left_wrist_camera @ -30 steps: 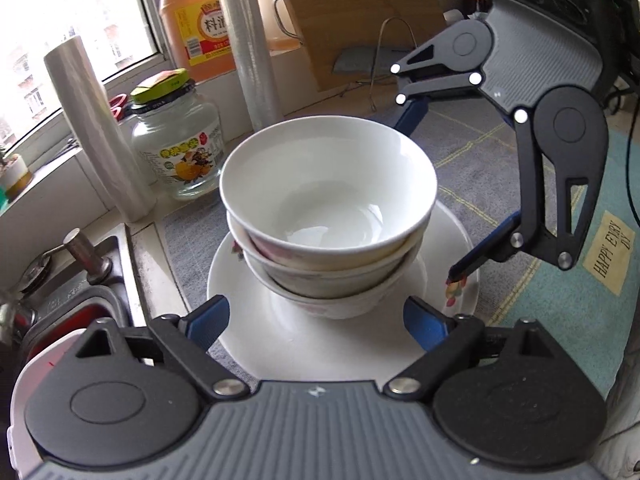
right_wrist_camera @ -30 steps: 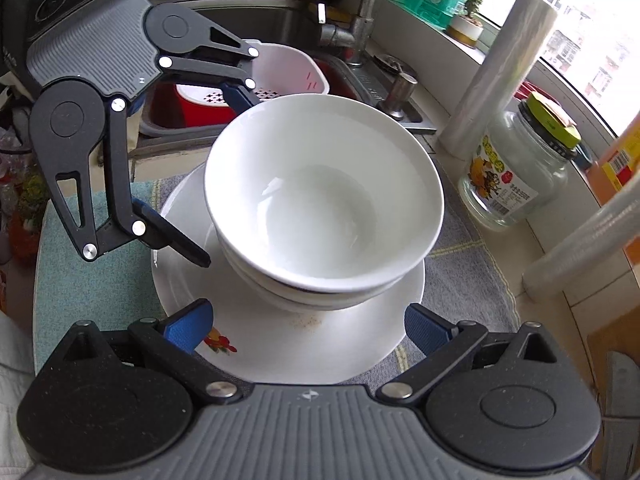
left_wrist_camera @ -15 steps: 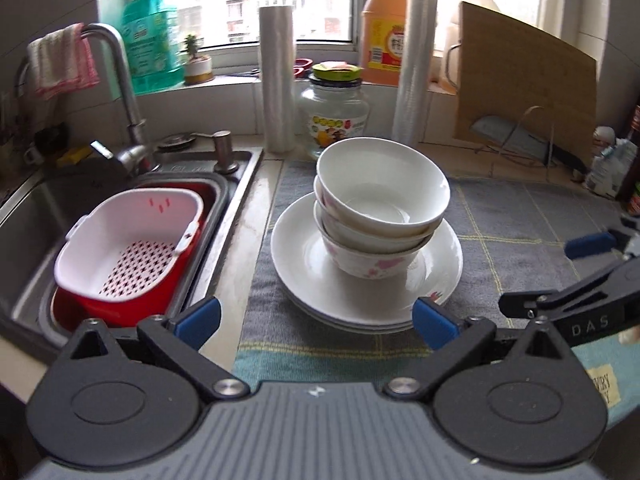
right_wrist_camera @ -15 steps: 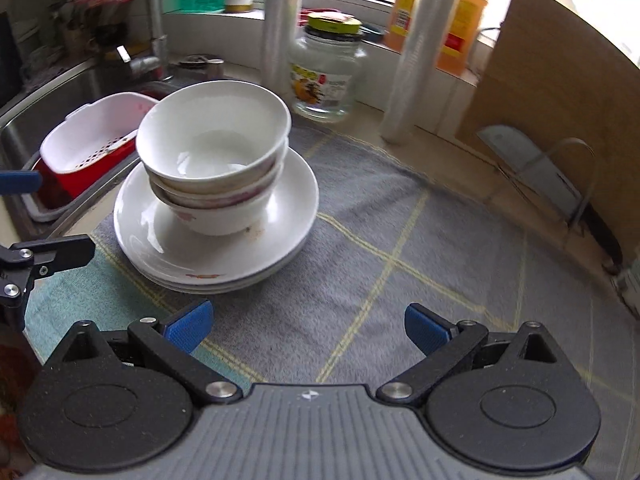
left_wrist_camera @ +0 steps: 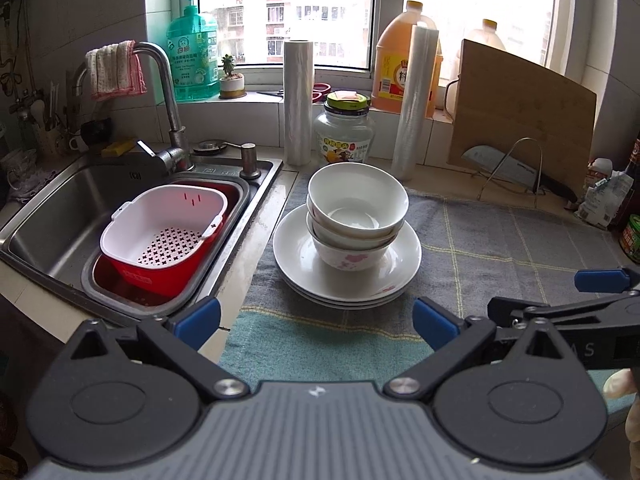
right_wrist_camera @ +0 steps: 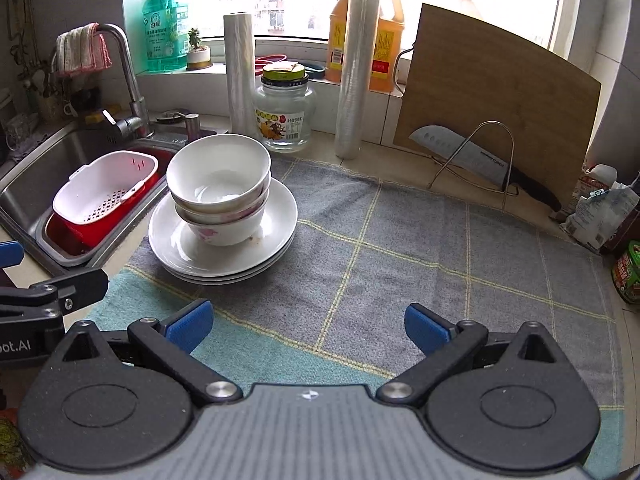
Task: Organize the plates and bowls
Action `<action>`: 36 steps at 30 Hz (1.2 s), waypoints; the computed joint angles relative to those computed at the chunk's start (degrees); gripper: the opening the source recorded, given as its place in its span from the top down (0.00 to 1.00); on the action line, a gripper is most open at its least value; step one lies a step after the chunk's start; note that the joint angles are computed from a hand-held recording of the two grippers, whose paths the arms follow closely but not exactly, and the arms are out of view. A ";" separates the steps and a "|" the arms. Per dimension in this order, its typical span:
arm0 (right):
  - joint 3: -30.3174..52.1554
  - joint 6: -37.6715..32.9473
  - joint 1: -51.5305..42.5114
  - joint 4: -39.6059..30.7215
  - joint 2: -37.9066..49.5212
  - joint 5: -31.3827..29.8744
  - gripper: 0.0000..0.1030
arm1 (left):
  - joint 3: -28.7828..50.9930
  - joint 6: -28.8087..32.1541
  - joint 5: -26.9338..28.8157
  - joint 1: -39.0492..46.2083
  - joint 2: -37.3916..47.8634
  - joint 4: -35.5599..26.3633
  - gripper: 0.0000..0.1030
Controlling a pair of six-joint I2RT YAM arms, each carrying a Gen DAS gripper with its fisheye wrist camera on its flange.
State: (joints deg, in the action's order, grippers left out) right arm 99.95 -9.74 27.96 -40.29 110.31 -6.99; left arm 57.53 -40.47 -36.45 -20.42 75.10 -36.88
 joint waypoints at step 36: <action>-3.79 1.52 -0.45 1.21 -4.24 -0.12 0.00 | 2.16 -2.22 -2.86 -3.45 -0.97 -4.33 0.01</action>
State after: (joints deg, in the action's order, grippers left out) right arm 96.16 -8.22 27.51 -39.08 106.07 -7.11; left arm 59.69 -42.69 -39.31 -23.87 74.12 -41.21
